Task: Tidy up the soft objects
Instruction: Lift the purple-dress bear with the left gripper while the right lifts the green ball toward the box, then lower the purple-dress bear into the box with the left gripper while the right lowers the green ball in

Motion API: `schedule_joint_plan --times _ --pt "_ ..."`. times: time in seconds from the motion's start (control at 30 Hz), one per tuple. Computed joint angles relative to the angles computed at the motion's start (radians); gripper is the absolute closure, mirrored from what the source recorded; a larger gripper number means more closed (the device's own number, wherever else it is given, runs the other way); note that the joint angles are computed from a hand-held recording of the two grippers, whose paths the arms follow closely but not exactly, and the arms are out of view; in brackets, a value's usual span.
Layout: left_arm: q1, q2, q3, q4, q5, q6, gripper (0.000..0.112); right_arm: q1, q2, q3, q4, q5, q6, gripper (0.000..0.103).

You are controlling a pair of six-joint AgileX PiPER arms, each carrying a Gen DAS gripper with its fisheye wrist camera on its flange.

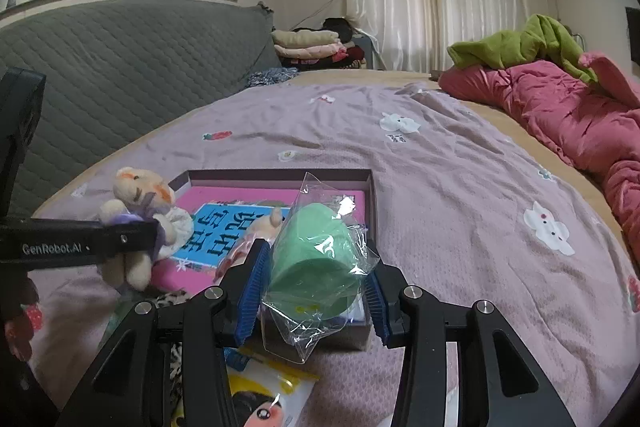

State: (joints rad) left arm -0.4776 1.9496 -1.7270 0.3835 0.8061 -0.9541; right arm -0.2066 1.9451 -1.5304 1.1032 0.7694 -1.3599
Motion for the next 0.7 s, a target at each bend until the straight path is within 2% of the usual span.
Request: schedule_joint_plan --times 0.5,0.7 --pt "0.044 0.119 -0.132 -0.077 0.007 0.108 0.077 0.023 0.092 -0.126 -0.031 -0.020 0.079 0.056" --pt "0.056 0.161 -0.174 -0.106 0.036 0.149 0.077 0.032 0.117 -0.154 -0.059 -0.019 0.096 0.056"
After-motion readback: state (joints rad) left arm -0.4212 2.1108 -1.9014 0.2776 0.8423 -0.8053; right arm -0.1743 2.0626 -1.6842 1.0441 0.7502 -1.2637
